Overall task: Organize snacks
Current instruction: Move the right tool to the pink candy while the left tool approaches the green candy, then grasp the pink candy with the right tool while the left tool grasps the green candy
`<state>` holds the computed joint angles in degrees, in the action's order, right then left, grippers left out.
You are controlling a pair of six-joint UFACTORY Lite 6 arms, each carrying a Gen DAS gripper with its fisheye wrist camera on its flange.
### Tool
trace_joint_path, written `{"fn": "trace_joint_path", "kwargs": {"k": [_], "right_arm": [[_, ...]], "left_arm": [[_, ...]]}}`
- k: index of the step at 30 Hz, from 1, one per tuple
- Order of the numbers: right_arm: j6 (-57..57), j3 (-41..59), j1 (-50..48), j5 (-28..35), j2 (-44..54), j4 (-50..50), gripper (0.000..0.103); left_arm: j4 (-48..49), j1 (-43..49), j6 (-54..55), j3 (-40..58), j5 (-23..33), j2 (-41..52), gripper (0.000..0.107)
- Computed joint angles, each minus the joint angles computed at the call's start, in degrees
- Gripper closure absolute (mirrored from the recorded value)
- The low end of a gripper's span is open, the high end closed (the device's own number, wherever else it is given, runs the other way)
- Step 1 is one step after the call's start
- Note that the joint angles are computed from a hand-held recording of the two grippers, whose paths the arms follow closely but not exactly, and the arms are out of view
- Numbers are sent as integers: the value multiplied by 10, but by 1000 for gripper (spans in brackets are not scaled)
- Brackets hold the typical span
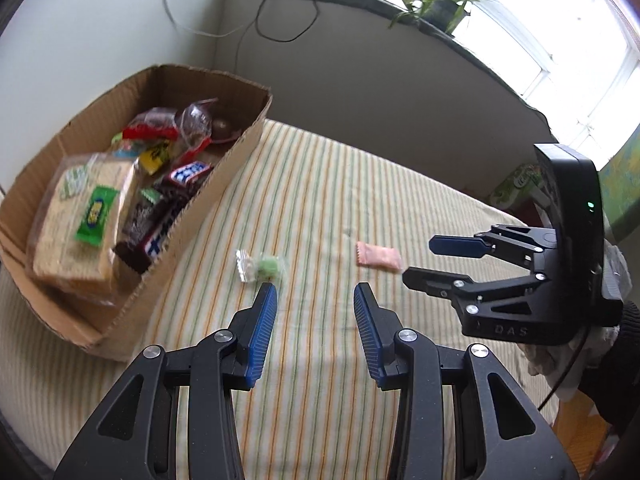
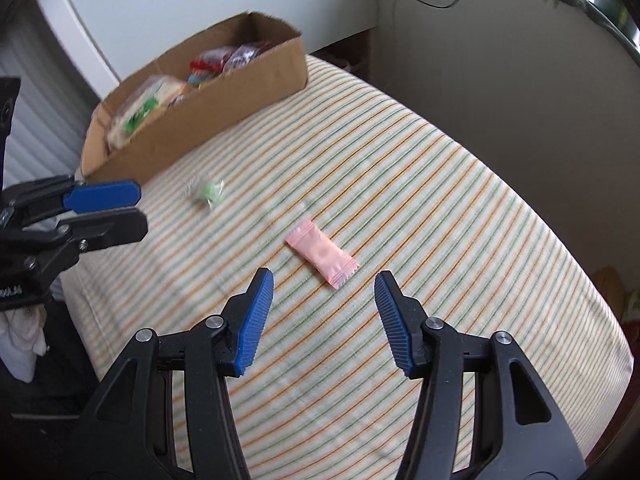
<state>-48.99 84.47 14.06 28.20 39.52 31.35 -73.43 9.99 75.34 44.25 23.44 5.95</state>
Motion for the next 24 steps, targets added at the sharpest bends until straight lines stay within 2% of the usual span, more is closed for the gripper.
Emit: {"fn": "trace_joint_path", "kwargs": {"k": [8,12,14,22,24], "right_arm": [[-135,27,-12,5,37,71,48],[-173,38,-10,12,52,89,48],[-183,44,-11,14,60,95,48],[-227,81,-14,21,99,128,48],[-238,81,-14,19,101,137,52]], "left_arm": [[-194,-41,120,14,-76,85,68],[-269,-50,169,26,-84,120,68],[-341,-57,241,28,-91,127,68],[-438,-70,324,76,-120,161,69],[-482,-81,375,89,-134,173,69]]}}
